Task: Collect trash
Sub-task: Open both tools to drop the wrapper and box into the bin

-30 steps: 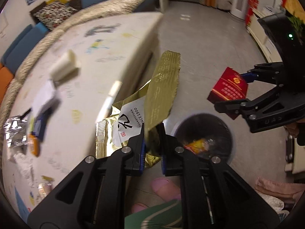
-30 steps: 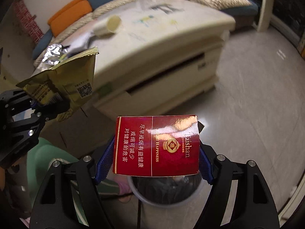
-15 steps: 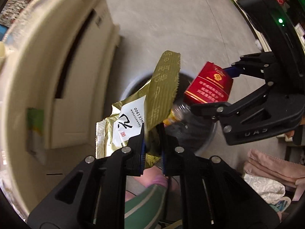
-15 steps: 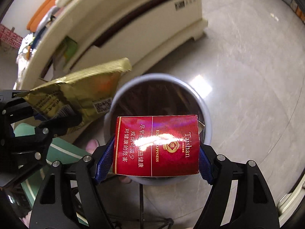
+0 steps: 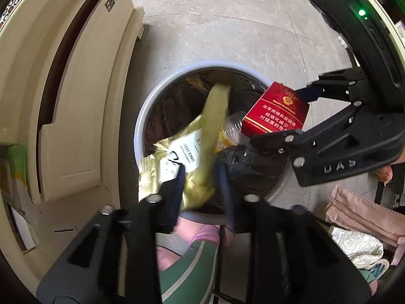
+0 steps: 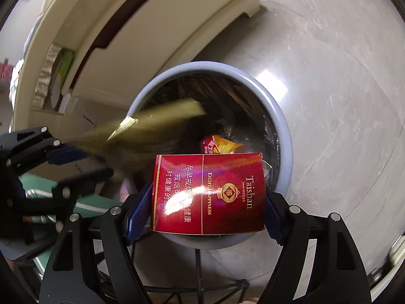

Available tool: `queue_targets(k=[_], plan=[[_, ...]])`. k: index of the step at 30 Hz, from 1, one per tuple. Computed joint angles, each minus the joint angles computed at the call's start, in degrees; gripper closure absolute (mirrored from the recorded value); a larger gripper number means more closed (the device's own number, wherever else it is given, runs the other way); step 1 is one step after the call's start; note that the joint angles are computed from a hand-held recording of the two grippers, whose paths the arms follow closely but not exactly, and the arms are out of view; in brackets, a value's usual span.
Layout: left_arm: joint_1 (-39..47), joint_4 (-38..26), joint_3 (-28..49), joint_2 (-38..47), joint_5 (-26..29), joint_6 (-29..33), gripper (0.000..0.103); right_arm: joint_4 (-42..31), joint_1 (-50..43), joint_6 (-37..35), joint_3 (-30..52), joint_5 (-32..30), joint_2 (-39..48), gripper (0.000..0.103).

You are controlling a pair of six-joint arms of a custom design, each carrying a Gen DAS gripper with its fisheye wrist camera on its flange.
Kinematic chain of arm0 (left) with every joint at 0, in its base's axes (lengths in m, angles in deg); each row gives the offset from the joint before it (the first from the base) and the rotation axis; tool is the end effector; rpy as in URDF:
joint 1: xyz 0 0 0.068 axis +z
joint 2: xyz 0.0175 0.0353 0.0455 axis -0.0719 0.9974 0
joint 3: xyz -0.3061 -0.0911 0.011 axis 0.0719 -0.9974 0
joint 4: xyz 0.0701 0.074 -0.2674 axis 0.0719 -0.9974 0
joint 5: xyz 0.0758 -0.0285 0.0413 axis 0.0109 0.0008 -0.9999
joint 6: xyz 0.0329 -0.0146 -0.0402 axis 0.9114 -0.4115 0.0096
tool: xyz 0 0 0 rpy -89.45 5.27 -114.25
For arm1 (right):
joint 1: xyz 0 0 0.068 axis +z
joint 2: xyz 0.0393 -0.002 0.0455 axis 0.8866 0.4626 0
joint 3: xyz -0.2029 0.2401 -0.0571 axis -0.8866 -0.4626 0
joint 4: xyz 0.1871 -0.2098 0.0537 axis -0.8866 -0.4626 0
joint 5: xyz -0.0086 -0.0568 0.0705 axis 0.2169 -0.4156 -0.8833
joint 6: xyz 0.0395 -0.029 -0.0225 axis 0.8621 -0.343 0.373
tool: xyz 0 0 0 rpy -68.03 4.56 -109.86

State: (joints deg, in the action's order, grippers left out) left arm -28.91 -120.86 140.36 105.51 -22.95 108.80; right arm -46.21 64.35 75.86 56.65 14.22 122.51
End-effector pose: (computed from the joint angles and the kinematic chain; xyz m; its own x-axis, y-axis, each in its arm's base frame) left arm 0.3048 -0.1445 0.1255 -0.6571 0.7454 -0.1119 0.7531 0.6557 -0.0545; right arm 0.3075 0.0242 0.0699 -0.9936 0.1045 -0.0431 0.0786 0.9129 0.4006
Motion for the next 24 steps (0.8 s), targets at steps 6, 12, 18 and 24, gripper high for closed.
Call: queue_targets(k=[6, 12, 18, 24], plan=[[-0.11, 0.14, -0.49, -1.68, -0.74, -0.39, 0.056, -0.2, -2.28, 0.24, 0.67, -1.89, 1.54, 0.015], [1.31, -0.47, 0.05, -4.06, -0.49, 0.22, 0.055, -0.82, -1.42, 1.66, 1.4, -0.79, 0.47, 0.015], [5.78, -1.79, 1.07, -9.1, -0.33, 1.79, 0.049, -2.42, -1.48, 0.43, 1.64, -1.29, -4.05, 0.015], [15.97, -5.54, 5.1, -14.98, 2.8, 2.28, 0.049, -6.26, 1.72, -0.22, 5.89, -1.7, -9.76, 0.015]])
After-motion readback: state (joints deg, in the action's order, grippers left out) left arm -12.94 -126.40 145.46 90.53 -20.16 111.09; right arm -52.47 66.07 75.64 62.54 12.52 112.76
